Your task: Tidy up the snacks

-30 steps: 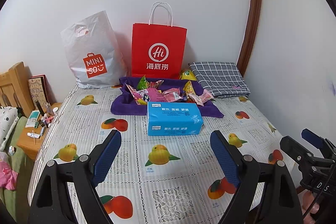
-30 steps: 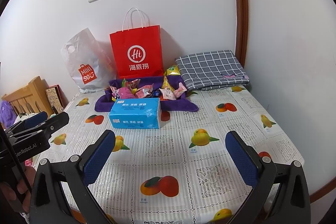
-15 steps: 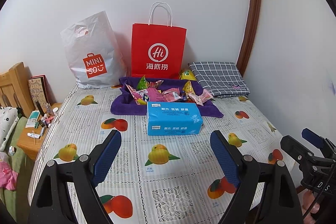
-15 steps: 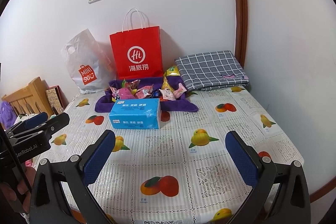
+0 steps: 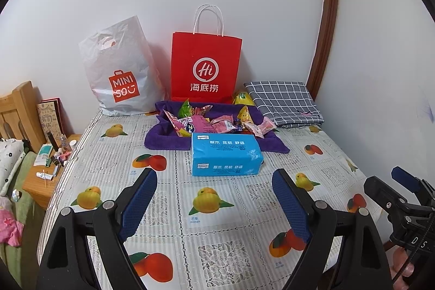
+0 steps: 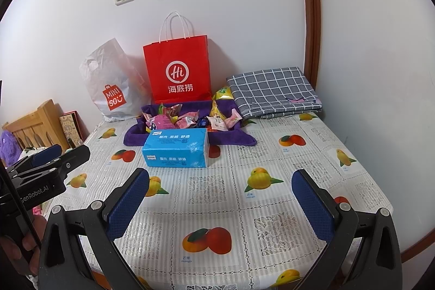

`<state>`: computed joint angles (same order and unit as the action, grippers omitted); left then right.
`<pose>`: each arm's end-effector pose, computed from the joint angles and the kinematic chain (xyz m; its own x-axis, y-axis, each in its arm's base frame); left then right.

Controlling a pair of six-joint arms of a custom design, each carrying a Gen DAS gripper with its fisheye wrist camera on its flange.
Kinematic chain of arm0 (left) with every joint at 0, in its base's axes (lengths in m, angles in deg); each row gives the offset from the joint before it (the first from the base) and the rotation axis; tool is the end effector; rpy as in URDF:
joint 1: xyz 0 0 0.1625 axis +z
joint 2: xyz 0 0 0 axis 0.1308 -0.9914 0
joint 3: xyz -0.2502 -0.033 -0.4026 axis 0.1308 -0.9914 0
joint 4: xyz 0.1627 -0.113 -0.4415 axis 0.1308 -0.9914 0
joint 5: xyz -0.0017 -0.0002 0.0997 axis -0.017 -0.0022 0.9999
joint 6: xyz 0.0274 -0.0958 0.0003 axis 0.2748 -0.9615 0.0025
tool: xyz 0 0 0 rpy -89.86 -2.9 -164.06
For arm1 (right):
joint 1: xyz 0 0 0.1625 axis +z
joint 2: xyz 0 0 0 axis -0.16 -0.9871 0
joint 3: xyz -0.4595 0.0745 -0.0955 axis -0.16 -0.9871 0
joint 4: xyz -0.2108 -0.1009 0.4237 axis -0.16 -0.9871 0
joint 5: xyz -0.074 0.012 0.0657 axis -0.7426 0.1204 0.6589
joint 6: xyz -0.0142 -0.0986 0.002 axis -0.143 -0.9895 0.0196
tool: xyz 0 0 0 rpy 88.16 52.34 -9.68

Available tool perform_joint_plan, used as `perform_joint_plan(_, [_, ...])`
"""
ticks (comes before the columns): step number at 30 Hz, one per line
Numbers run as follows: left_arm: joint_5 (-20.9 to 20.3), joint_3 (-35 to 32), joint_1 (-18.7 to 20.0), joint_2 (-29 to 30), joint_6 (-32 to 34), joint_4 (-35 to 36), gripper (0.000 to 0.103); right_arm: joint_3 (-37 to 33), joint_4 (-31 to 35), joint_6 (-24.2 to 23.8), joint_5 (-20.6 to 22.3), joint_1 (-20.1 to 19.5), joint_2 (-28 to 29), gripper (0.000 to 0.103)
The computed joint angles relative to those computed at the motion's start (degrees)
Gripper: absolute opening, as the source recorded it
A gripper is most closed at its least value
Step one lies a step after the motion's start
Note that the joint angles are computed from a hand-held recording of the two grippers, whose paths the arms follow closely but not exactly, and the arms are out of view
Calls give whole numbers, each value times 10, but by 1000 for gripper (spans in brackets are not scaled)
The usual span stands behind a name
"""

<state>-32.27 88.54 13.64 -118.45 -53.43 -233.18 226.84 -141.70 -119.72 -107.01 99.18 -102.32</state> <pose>-0.3109 -0.3610 0.0669 -0.7929 -0.0727 -0.6050 0.4749 0.5485 -0.6882 0.1065 -0.3683 0.2740 -0.7290 -0.1701 0.6631 -0.6300 0.5458 -0.5525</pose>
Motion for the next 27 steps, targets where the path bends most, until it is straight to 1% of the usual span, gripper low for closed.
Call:
perform_joint_plan(20, [2, 1, 2, 2, 1, -3, 86, 4, -9, -3, 1, 5, -2, 103])
perform_joint_plan(24, [3, -1, 4, 4, 9, -8, 86, 4, -5, -2, 6, 2, -3, 103])
perform_joint_plan(27, [4, -3, 11, 12, 31, -34, 86, 2, -5, -3, 9, 0, 1, 103])
